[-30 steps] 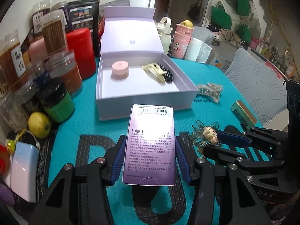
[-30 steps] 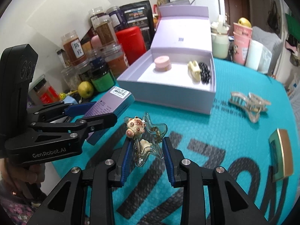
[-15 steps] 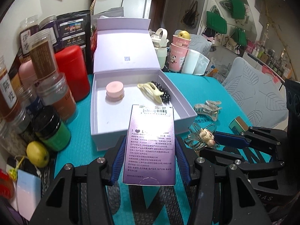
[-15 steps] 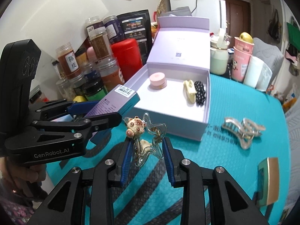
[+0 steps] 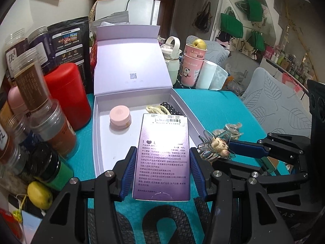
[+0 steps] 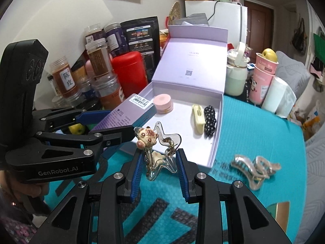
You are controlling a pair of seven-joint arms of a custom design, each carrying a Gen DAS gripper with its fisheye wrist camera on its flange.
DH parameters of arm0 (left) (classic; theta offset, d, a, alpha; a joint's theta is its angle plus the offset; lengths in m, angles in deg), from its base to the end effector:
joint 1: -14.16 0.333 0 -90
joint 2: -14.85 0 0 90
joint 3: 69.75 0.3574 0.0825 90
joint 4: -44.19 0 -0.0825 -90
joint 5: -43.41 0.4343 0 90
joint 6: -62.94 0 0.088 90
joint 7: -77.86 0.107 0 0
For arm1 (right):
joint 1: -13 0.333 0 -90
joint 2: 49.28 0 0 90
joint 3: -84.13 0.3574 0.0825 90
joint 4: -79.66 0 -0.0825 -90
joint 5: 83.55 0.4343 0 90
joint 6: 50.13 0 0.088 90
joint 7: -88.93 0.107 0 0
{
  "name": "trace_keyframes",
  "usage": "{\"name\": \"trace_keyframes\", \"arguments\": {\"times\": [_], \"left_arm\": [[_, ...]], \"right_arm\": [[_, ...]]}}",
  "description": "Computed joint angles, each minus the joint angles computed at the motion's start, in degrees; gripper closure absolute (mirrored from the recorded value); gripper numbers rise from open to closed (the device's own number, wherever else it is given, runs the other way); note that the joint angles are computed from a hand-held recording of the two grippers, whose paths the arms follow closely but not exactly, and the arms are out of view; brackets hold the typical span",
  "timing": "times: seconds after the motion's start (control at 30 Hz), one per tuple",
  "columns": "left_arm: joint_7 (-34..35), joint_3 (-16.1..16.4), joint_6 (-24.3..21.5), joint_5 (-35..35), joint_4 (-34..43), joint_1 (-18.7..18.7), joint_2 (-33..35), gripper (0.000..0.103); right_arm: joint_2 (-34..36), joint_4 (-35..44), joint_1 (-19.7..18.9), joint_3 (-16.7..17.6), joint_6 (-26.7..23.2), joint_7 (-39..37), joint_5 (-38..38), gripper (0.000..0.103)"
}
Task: Organize rigid objects
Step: 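Carry the eyelash box and cat keychain over the white box with both tools, then lower and open both tools to release eyelash box and keychain in the box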
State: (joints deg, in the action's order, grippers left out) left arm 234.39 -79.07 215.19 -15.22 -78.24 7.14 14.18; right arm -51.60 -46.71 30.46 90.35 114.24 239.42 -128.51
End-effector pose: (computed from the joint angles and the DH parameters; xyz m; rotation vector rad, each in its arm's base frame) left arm 0.5959 -0.1500 0.4738 -1.2090 2.4138 -1.1551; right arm 0.5345 0.2782 0.4801 -1.7630 1.6836 -0.6388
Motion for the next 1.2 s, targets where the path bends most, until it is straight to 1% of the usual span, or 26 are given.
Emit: {"name": "trace_keyframes", "arguments": {"times": [0.2,0.27,0.37,0.47,0.67,0.87,1.0,1.13,1.2], "left_arm": [[-0.22,-0.27,-0.28,0.78,2.96,0.44,2.59,0.053],[-1.44,-0.44,-0.24,1.93,4.11,0.75,3.71,0.053],[-2.61,-0.93,1.05,3.42,5.24,1.05,5.02,0.053],[-4.67,-1.32,1.60,5.39,6.84,1.49,6.80,0.053],[-8.32,-2.29,2.36,9.26,9.79,2.36,10.46,0.053],[-13.36,-2.85,2.77,14.95,12.27,2.92,13.86,0.053],[-16.39,-3.14,2.83,18.71,13.85,3.20,15.85,0.053],[-19.47,-3.36,2.67,21.89,15.97,3.40,17.99,0.053],[-19.77,-3.90,2.75,22.29,16.69,3.87,18.59,0.053]], "right_arm": [[2.00,2.08,-0.34,-0.93,0.79,-2.65,1.25,0.071],[2.68,2.68,-0.39,-1.29,1.13,-3.70,2.20,0.071],[3.89,3.78,-0.41,-1.85,1.71,-5.57,3.49,0.071],[5.17,4.79,-0.48,-2.44,2.32,-7.38,4.85,0.071],[7.73,6.69,-0.34,-3.37,1.69,-10.86,8.37,0.071],[10.40,8.56,-0.24,-4.24,1.63,-13.35,11.87,0.071],[12.56,9.98,-0.59,-4.16,2.38,-16.16,15.45,0.071],[14.54,11.06,-1.97,-2.78,2.97,-21.89,22.20,0.071],[15.33,11.56,-2.31,-2.41,3.03,-24.17,24.84,0.071]]}}
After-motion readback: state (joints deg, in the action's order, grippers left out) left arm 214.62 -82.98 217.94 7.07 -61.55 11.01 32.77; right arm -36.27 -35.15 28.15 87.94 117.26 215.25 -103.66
